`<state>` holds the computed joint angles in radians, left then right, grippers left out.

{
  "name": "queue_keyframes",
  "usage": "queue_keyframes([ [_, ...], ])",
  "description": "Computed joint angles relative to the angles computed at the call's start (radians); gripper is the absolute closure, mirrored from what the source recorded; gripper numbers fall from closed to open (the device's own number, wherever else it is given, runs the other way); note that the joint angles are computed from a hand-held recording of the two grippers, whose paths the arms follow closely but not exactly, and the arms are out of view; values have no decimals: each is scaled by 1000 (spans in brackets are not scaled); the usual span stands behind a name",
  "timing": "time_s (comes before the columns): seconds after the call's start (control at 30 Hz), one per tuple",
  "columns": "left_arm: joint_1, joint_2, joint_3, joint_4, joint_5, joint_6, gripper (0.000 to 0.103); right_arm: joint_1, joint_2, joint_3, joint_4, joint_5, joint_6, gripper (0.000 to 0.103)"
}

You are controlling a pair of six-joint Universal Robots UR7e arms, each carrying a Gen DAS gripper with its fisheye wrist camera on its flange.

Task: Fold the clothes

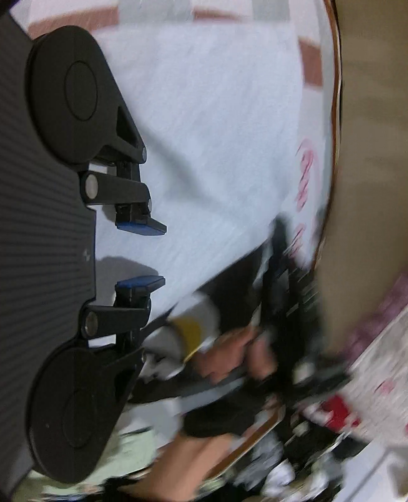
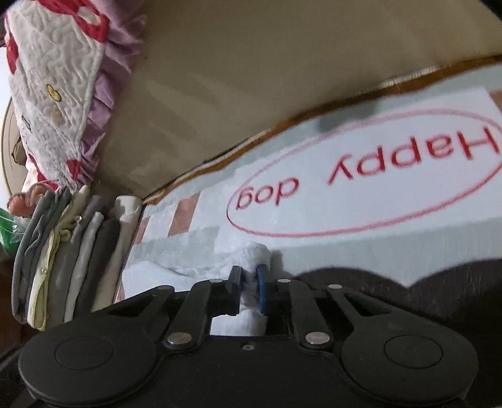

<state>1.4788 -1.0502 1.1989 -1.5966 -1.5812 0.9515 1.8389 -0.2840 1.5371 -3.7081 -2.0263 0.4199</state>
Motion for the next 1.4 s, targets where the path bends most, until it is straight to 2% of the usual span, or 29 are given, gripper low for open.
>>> queue_keyframes([
  [0.1,20,-17,40,-12,-4,-20,77,2,15,-15,-34,-21,23,92],
  [0.23,44,19,-19,49,-44,-154,78,4,30,-37,-46,-55,31,93],
  [0.27,44,15,-11,45,-42,-146,79,3,37,-48,-59,-62,32,94],
  [0.3,42,10,-1,37,-37,-137,79,2,42,-59,-77,-72,30,100],
  [0.4,25,-19,39,-6,-11,-105,78,-3,41,-73,-133,-84,38,101],
  [0.47,17,-46,55,-74,-57,-45,77,14,21,-65,-96,-117,0,101],
  [0.53,12,-61,57,-143,-117,8,67,44,0,-47,-39,-168,-30,93],
  [0.57,4,-51,45,-173,-119,5,64,63,-9,-34,-9,-195,-43,81],
  [0.6,-5,-30,23,-195,-102,-14,64,76,-9,-17,-8,-200,-62,67],
  [0.67,-17,14,-2,-270,-33,-62,64,105,-9,15,-3,-211,-94,54],
  [0.73,-34,44,24,-447,90,-100,64,126,1,45,-1,-207,-76,54],
  [0.8,-33,83,11,-547,154,-83,61,140,20,66,-12,-191,-32,53],
  [0.83,-30,101,-5,-568,172,-77,55,143,31,78,-26,-175,-5,53],
  [0.87,-29,114,-19,-566,182,-83,40,146,41,88,-40,-156,21,53],
  [0.9,-28,125,-34,-562,191,-99,29,148,50,95,-52,-135,45,51],
  [0.93,-26,136,-58,-537,192,-133,29,150,59,102,-64,-114,65,51],
  [0.97,-21,149,-93,-493,179,-163,30,152,65,108,-76,-93,72,50],
  [1.0,-13,159,-122,-451,156,-175,40,154,71,115,-88,-72,79,49],
  [1.07,2,183,-183,-368,109,-196,70,156,83,126,-113,-27,90,47],
  [1.1,3,184,-184,-370,102,-177,78,151,86,134,-124,6,85,47],
  [1.13,-6,175,-155,-414,117,-120,80,147,90,138,-136,30,69,47],
  [1.17,-15,165,-123,-467,129,-62,85,144,93,142,-141,52,52,49],
  [1.2,-24,159,-94,-526,144,-20,94,146,89,145,-118,55,22,66],
  [1.23,-32,158,-68,-594,161,1,94,161,89,135,-81,17,-15,75],
  [1.3,-43,168,-46,-688,198,36,95,187,100,115,-46,-42,-56,82],
  [1.37,-45,177,-49,-683,209,46,96,202,112,102,-41,-74,-24,85],
  [1.4,-47,163,-16,-726,212,89,96,206,118,97,-47,-82,-12,85],
])
